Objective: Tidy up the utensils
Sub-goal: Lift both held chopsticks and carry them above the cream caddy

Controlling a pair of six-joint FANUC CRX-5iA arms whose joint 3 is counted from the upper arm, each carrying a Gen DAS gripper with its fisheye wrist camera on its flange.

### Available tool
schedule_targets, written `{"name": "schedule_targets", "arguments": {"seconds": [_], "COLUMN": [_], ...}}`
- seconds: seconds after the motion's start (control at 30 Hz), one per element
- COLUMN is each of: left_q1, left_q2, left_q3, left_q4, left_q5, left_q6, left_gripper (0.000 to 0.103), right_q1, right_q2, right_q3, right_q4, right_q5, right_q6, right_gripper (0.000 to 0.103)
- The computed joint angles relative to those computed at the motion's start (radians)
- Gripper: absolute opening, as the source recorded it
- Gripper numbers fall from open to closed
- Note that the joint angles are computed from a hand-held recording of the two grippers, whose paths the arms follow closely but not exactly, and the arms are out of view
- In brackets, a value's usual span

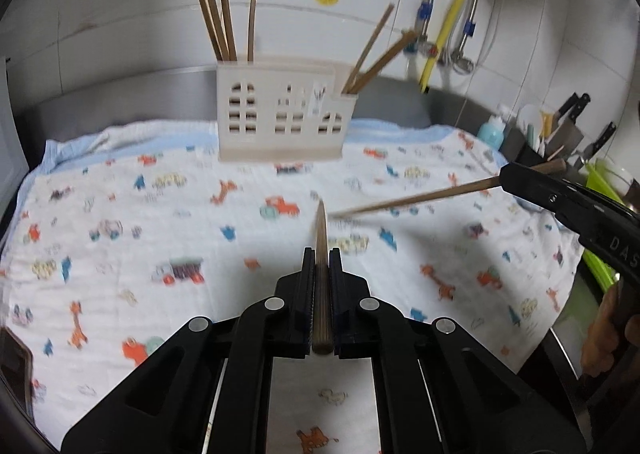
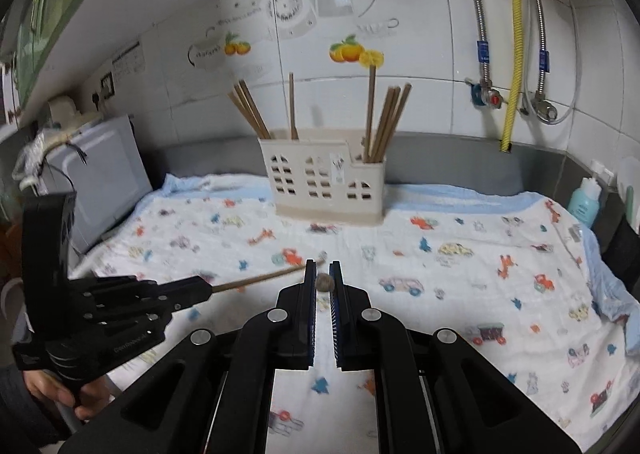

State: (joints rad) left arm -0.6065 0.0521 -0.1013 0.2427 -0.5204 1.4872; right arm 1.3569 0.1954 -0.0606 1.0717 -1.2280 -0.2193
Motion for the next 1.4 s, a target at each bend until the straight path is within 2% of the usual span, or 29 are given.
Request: {"name": "schedule_targets", "arguments": {"seconds": [0.27, 0.53, 0.7, 0.93, 1.0, 1.2, 1.4], "left_q1": [0.009, 0.018, 0.030, 0.035, 0.040, 0.041, 0.041], "left_q2": [-0.010, 0.014, 0.027, 0.044, 0.049, 0.066, 0.080], "left_q3": [0.007, 0.051, 0.050, 0.108, 0.118, 0.190, 0.255], "left_q4": [0.048, 0.049, 0.127, 0.118, 0.153, 0.113, 0.084], "left_q5": [0.048, 0.045, 0.058, 0.044, 0.041, 0.028, 0.038], "left_q6": [-0.097, -0.127, -0.198, -0.219, -0.246, -0.241, -0.233], "left_gripper": [0.006, 0.005, 0.005, 0.005, 0.005, 0.005, 0.005], "right_q1": [-0.029, -0.070, -0.086, -0.117, -0.131, -0.169, -0.213], "right_q2": [0.003, -0.003, 0.006, 0.026, 0.035, 0.101, 0.170], "right_q3": [0.073, 0.135, 0.194, 0.279, 0.307, 0.426, 0.548], "right_q4": [-0.007, -0.005, -0.002, 0.031, 0.036, 0.046, -0.008], "right_q5": [0.014, 0.024, 0.004, -0.007, 0.004, -0.030, -0.064], "right_q6": [0.099, 0.174, 0.249, 0.333, 0.357, 0.451, 0.558], "right_gripper": [0.006, 0.006, 0.006, 0.006, 0.006, 0.006, 0.006]}}
